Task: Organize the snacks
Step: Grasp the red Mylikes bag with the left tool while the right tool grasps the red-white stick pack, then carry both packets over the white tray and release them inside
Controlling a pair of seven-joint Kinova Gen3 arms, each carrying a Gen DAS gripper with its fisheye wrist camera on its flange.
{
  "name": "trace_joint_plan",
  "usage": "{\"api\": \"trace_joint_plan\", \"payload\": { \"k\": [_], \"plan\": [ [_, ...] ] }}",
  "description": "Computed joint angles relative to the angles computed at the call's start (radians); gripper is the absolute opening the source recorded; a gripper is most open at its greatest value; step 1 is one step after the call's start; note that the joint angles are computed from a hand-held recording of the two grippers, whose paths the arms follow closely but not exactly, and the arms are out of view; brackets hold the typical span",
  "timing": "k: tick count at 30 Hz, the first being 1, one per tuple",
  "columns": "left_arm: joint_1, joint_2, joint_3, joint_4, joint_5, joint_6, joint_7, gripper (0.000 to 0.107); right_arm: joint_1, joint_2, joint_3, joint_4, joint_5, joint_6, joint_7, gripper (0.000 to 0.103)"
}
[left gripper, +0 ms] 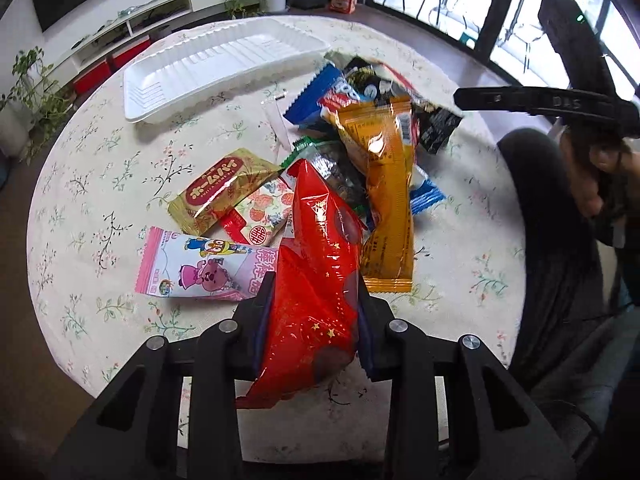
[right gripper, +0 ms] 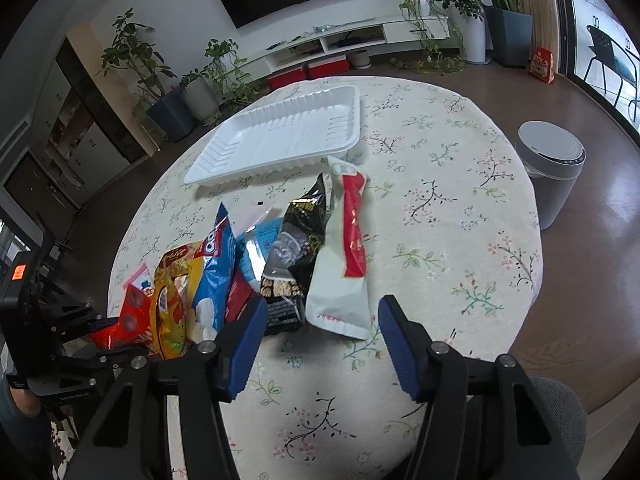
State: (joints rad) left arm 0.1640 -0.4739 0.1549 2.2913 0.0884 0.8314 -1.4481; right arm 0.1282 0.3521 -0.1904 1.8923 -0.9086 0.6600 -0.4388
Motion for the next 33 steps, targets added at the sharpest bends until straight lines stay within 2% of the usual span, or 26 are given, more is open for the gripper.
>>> {"api": "trace_joint_plan", "payload": {
  "k": [3, 6, 7, 10, 13, 18, 20, 21, 22, 27, 33],
  "plan": [
    [0.018, -0.075, -0.080, 0.027, 0.055, -0.015, -0.020, 0.032, -0.024, 0.021, 0.010, -0.043, 0.031, -0.011, -0.047, 0.061],
    [0.041, -0.152, -0.196, 0.068, 0.135, -0.043, -0.065, 0.032, -0.066, 0.063, 0.021, -0.108, 0.112, -0.005, -0.136, 0.054],
    [0.035, -0.169, -0.213, 0.076, 0.148, -0.047, -0.071, 0.032, -0.075, 0.080, 0.020, -0.130, 0.138, 0.000, -0.163, 0.050],
    [0.002, -0.205, -0.219, 0.089, 0.164, -0.046, -0.069, 0.032, -0.104, 0.127, 0.027, -0.195, 0.222, 0.031, -0.268, 0.049],
    [-0.009, -0.229, -0.254, 0.106, 0.188, -0.059, -0.076, 0.032, -0.128, 0.163, 0.023, -0.241, 0.295, 0.047, -0.347, 0.049],
    [-0.017, -0.244, -0.286, 0.120, 0.211, -0.080, -0.090, 0.032, -0.151, 0.189, -0.008, -0.276, 0.383, 0.011, -0.389, 0.045],
    [-0.022, -0.255, -0.292, 0.120, 0.214, -0.071, -0.092, 0.032, -0.154, 0.212, -0.016, -0.308, 0.411, 0.038, -0.404, 0.039],
    [-0.026, -0.257, -0.289, 0.123, 0.218, -0.074, -0.090, 0.032, -0.152, 0.225, -0.019, -0.327, 0.419, 0.062, -0.412, 0.031],
    [-0.026, -0.261, -0.293, 0.123, 0.223, -0.073, -0.089, 0.032, -0.153, 0.231, -0.022, -0.332, 0.432, 0.071, -0.420, 0.030],
    [-0.023, -0.270, -0.337, 0.141, 0.244, -0.095, -0.100, 0.032, -0.102, 0.225, -0.064, -0.296, 0.403, 0.055, -0.366, 0.024],
    [-0.011, -0.287, -0.385, 0.130, 0.259, -0.094, -0.119, 0.032, -0.016, 0.193, -0.090, -0.247, 0.301, 0.032, -0.310, 0.022]
  ]
}}
